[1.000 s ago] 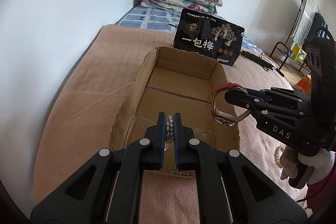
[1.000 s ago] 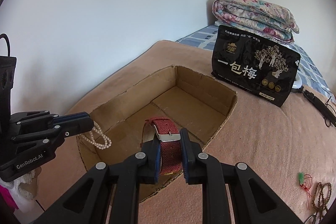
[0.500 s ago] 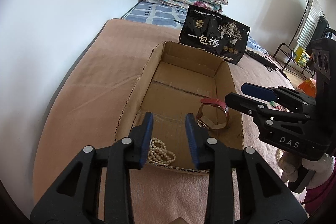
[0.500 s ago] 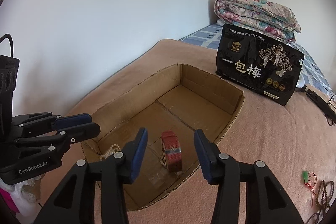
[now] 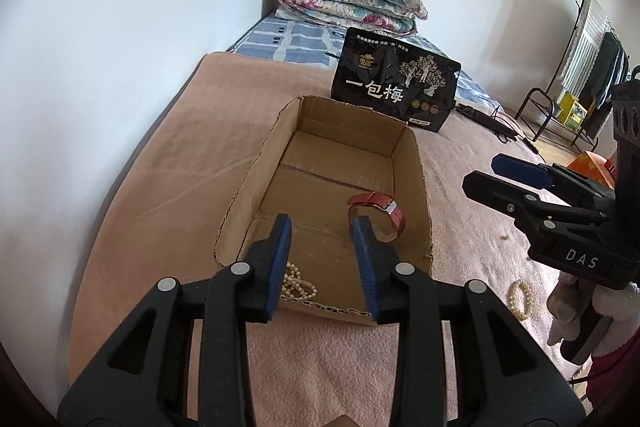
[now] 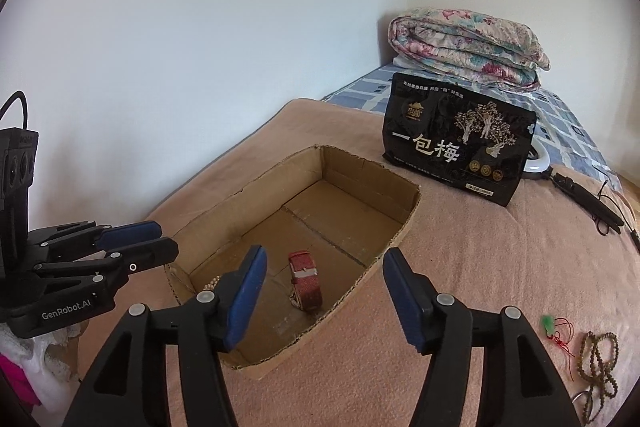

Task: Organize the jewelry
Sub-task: 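Open both tools to drop the pearl necklace and red watch into the box, then grasp the brown prayer-bead necklace with the right tool while the left tool reaches a loose pearl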

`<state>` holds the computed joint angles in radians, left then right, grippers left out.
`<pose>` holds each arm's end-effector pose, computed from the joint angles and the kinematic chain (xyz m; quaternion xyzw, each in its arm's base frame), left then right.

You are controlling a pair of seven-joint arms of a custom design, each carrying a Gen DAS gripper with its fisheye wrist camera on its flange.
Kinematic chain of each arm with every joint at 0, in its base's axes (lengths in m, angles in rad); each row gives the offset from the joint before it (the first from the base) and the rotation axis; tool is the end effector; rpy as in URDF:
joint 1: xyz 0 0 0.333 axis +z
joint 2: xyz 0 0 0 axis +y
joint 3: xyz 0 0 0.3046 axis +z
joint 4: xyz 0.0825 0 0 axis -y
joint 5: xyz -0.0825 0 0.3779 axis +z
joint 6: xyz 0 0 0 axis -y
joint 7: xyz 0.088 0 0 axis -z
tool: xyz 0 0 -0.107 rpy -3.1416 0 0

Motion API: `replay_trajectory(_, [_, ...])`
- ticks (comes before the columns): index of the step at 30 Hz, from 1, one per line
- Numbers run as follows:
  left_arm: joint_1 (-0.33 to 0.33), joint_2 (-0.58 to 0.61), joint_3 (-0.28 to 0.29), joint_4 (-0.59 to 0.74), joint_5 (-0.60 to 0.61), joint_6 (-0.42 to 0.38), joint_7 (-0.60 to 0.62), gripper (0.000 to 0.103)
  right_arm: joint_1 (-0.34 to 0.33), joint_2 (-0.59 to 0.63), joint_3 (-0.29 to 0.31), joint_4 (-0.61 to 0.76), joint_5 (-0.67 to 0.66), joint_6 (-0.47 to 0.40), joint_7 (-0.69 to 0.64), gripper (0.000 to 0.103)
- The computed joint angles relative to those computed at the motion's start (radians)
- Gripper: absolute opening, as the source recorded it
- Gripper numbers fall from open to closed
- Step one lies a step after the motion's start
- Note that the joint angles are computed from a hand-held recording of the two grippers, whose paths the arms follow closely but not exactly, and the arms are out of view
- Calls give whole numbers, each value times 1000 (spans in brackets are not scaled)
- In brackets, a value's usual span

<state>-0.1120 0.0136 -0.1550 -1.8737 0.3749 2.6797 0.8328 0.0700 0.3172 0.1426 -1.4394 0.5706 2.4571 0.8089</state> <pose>0.5843 -0.1711 0.5828 -0.7094 0.5773 -0.3252 0.2404 0.6832 0.1308 0.5846 -0.8100 0.4099 -0.1588 0.3881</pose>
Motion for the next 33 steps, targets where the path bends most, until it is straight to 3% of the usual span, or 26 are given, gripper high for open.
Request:
replay_trajectory(2, [-4, -6, -4, 1, 11, -2, -6, 32, -8, -19, -2, -19, 12, 14, -8, 74])
replay_trajectory(15, [-59, 40, -24, 85, 41, -17, -6, 32, -68, -130, -74, -138, 103, 62, -59, 94])
replay_trajectory(17, [-75, 55, -24, 107, 49, -24, -3, 32, -80, -145, -88, -157, 110, 73, -70, 101])
replay_trajectory(21, [-103, 86, -24, 146, 30, -27, 30, 33, -100, -174, -116, -191, 122, 95, -97, 102])
replay_trajectory(24, [-128, 109, -22, 171, 22, -23, 48, 42, -117, -191, -137, -212, 118, 105, -110, 103])
replay_trajectory(33, [-206, 230, -16, 308, -38, -51, 135, 42, -176, -195, -194, -226, 75, 105, -111, 103])
